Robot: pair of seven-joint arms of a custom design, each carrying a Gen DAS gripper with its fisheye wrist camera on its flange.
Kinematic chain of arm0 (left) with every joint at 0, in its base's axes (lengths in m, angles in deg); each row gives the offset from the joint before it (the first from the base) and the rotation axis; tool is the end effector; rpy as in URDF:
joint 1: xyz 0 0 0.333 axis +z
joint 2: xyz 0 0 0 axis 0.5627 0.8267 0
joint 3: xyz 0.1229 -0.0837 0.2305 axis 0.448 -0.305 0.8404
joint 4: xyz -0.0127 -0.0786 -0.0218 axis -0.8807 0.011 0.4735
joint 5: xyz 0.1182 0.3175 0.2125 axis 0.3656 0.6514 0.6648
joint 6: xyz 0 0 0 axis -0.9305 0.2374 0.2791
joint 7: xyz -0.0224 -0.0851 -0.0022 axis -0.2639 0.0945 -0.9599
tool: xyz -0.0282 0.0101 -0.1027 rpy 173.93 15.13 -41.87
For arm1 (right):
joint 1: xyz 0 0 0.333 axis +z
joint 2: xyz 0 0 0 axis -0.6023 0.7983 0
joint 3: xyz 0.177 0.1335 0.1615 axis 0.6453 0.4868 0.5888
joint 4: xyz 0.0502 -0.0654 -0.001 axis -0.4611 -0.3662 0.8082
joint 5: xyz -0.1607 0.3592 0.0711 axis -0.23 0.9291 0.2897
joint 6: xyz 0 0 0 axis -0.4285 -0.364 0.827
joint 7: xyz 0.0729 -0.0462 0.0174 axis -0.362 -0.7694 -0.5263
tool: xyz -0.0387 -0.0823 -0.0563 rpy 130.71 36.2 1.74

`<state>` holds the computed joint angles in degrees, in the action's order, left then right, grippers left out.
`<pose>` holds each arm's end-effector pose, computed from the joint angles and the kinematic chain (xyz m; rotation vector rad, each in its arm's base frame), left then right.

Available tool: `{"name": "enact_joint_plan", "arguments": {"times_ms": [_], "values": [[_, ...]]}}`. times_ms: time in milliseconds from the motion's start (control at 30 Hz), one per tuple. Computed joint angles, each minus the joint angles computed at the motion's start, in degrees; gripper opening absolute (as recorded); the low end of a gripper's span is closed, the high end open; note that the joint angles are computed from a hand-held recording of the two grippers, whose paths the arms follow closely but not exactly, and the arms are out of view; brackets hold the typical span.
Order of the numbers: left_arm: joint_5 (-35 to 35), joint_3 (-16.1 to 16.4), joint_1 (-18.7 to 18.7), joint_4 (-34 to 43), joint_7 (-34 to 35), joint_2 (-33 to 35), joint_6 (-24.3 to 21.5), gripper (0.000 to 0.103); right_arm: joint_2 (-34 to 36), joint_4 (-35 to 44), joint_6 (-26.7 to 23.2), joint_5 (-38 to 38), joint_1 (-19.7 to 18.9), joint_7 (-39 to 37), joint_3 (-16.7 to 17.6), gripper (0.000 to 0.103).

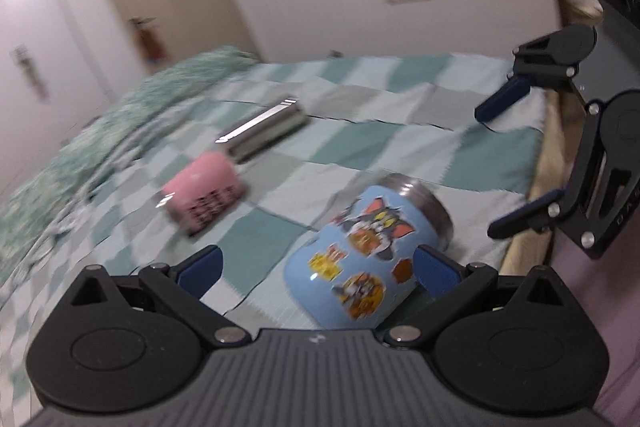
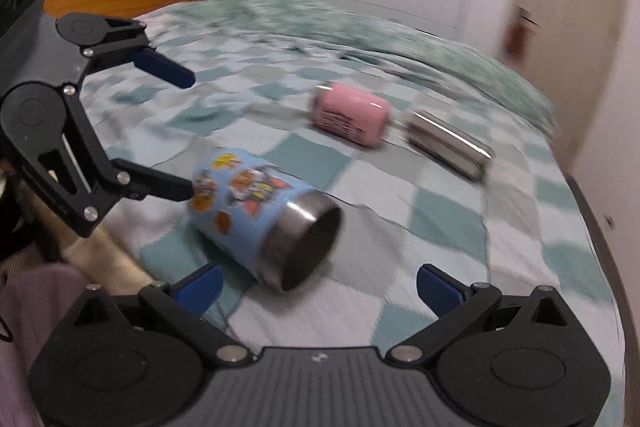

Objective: Flip cup upright
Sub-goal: 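Lift the blue cup with the right tool and carry it toward the left tool, then close the left tool on the blue cup while the right tool releases it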

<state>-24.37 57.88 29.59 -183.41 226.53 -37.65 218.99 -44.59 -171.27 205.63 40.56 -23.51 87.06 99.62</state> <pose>0.5696 -0.0296 0.4739 -0.9341 2.1134 -0.7253 0.6024 0.2161 0.4538 -2.1223 0.8661 -0.5972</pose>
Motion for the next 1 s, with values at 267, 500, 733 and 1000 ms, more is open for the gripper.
{"name": "enact_joint_plan", "arguments": {"times_ms": [267,500,733,1000], "values": [[16.64,-2.69,3.94,12.4,-0.64,9.28,-16.82,0.103,0.63,-2.81,5.43,-4.89,-0.5,12.18,-0.85,0.103],[30.29,-4.23,5.34,24.71,-6.44,18.07,-28.91,0.096,2.54,-1.05,4.61,-9.81,-1.77,16.25,-0.53,0.103],[36.53,-4.73,5.17,29.37,-10.94,21.43,-31.72,0.093,3.69,0.21,4.05,-11.37,-3.15,16.84,0.72,0.103],[43.56,-2.68,2.44,35.79,-35.91,23.72,-39.8,0.092,4.78,1.87,2.94,-9.32,-4.73,13.3,2.28,0.103]]}}
